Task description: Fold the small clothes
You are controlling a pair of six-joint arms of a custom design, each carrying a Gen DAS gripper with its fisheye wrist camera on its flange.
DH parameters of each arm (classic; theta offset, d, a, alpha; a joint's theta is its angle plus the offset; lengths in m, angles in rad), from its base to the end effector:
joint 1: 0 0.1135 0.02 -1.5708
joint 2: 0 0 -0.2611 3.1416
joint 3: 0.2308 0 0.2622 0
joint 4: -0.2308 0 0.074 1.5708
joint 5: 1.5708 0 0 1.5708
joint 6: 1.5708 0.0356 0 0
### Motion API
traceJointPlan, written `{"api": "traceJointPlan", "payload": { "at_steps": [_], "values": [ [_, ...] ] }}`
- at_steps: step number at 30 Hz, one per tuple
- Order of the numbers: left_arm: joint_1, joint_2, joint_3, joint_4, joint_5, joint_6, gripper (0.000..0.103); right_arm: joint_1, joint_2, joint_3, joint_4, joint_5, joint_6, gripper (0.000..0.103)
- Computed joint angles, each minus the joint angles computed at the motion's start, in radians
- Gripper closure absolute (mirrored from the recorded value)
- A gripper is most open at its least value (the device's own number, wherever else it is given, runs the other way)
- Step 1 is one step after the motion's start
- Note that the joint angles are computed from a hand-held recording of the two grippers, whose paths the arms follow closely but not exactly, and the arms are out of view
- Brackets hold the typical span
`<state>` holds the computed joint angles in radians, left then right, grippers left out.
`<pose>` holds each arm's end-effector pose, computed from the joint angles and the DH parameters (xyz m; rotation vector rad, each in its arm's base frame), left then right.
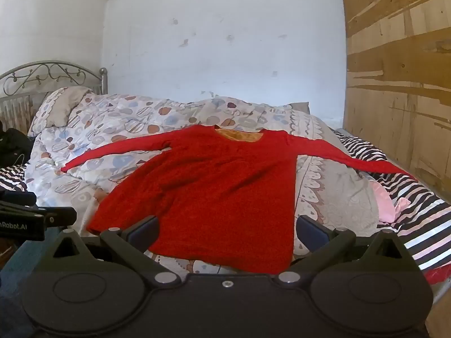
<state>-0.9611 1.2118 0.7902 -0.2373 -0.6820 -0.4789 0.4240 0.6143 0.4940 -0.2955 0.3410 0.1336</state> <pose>0.1708 -0.2053 0.2460 0.1422 2.0632 -0.1153 0.1559 0.0573 0.2495 -0.0656 1.9603 0.0269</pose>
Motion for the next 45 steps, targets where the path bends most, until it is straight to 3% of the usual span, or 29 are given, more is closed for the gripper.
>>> {"api": "traceJointPlan", "payload": {
  "at_steps": [45],
  "values": [
    [0.002, 0.002, 0.005, -0.014, 0.006, -0.016, 0.000, -0.004, 0.012, 0.000, -0.005, -0.010, 0.013, 0.000]
  ]
}}
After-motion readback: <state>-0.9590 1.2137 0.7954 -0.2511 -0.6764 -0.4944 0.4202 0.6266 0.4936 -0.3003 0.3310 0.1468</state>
